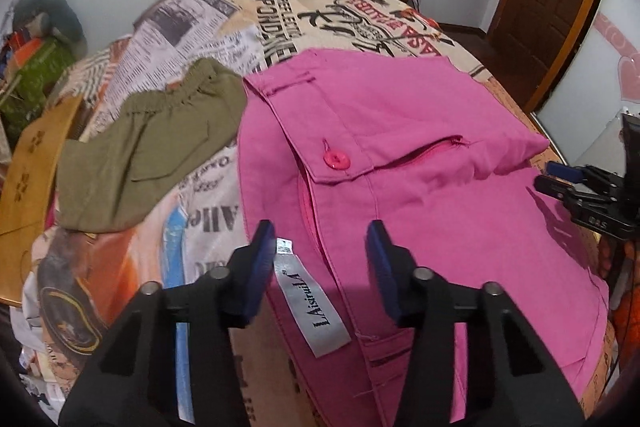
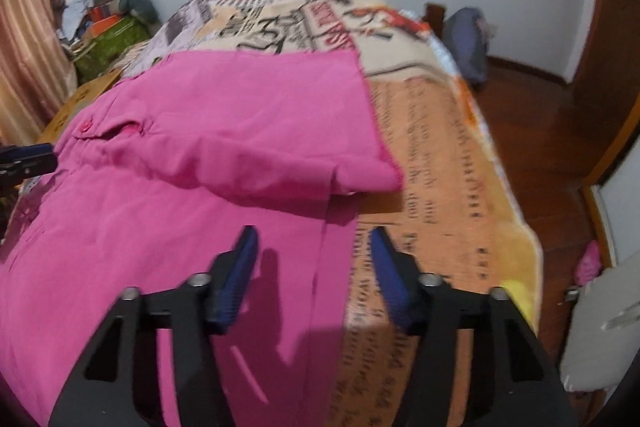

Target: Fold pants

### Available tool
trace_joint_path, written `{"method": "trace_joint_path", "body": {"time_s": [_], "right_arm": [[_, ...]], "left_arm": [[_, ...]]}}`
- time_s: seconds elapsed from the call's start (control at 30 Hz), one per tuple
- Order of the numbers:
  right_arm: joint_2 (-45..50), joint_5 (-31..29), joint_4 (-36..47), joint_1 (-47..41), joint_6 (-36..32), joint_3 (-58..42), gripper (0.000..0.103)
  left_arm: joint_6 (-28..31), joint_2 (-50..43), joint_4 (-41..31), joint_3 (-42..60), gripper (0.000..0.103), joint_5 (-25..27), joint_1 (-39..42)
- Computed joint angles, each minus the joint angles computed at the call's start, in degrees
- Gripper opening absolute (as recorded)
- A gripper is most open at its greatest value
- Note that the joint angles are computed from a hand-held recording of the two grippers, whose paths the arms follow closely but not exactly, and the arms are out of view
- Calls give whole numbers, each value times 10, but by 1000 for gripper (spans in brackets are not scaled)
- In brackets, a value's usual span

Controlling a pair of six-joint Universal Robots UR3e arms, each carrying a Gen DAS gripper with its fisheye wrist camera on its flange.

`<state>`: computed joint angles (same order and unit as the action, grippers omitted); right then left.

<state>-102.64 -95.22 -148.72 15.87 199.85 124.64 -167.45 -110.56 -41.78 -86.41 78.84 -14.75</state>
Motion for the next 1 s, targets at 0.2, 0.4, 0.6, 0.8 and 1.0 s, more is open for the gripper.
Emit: {"method": "trace_joint_path", "body": {"time_s": [0.2,0.4,0.6,0.8,1.0], "right_arm": [[25,20,-5,-7,-33,-11,45],[44,33,0,-16,-45,-26,25],[21,34,8,-14,-25,-17,4],[-10,-9,55,19,-21,-35,3],[-19,4,72,13,-16,-11,3]], "left_arm": [[17,-3,-21,0,36,-29,6],[18,-21,-50,24,36,-45,10],[34,-18,-90,34,15,-94,20],[37,1,-65,24,3,-71,11],[47,17,-70,20,3,-81,24]]}}
